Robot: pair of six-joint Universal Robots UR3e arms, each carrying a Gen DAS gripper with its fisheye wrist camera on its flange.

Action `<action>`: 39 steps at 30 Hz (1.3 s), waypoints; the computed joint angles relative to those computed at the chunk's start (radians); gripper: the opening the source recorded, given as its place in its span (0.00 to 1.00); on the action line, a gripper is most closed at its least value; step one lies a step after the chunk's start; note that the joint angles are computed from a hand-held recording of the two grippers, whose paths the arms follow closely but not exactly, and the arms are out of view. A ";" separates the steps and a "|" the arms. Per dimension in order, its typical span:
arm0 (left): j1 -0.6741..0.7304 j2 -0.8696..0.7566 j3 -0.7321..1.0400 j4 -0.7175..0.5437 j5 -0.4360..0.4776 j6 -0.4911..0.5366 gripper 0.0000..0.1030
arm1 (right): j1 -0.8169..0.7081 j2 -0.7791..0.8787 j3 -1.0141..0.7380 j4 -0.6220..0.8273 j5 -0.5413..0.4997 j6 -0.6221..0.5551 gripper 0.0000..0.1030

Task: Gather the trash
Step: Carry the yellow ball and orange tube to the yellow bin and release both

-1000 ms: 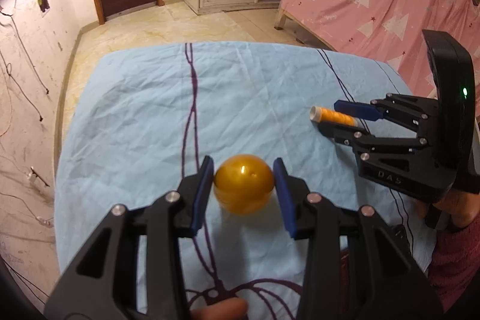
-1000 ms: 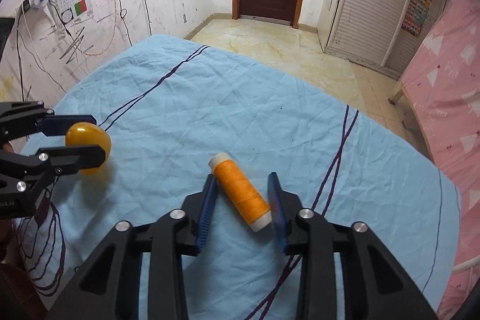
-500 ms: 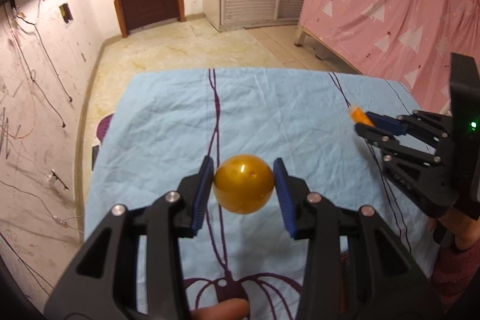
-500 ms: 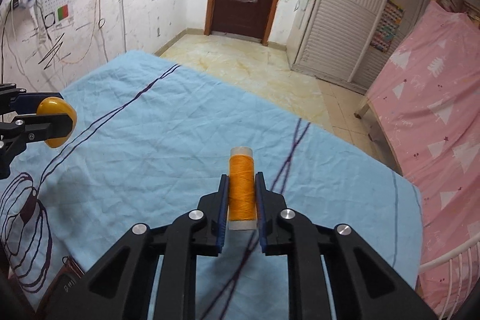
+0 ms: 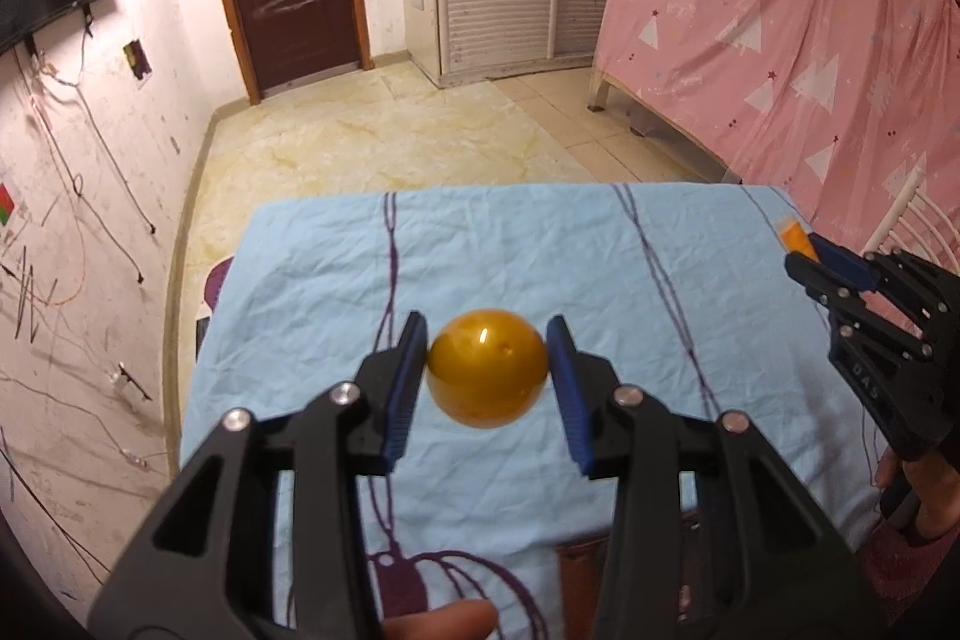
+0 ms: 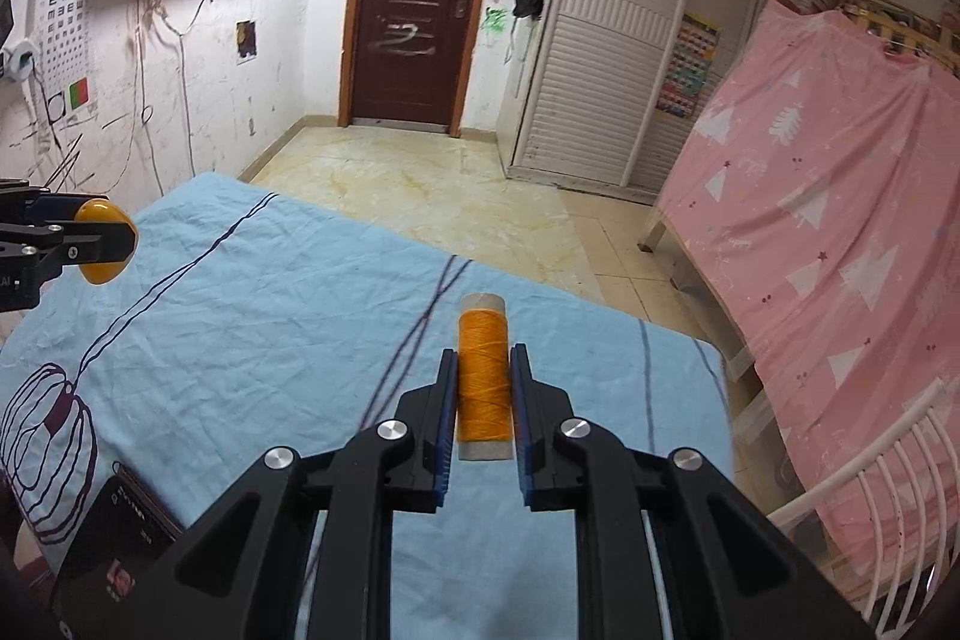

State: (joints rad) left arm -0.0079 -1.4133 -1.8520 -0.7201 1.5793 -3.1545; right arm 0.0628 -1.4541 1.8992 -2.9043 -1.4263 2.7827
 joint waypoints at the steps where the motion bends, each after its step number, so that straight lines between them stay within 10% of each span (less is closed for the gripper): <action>1: -0.017 -0.009 0.016 -0.004 0.011 -0.006 0.38 | -0.023 -0.028 0.027 -0.009 0.014 -0.002 0.10; 13: -0.264 -0.184 0.261 -0.050 0.141 -0.080 0.38 | -0.461 -0.441 0.342 0.063 0.318 -0.089 0.10; 29: -0.527 -0.509 0.691 -0.203 0.231 -0.131 0.38 | -1.175 -0.821 0.480 0.656 0.773 -0.484 0.10; 39: -0.651 -0.944 1.398 -0.535 0.102 -0.162 0.38 | -1.347 -0.621 0.469 0.763 0.769 -0.651 0.10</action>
State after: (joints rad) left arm -0.6586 -2.3571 -0.4543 -1.2552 1.6816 -3.3160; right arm -1.2846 -2.0754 2.3687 -2.1414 -0.6568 2.1314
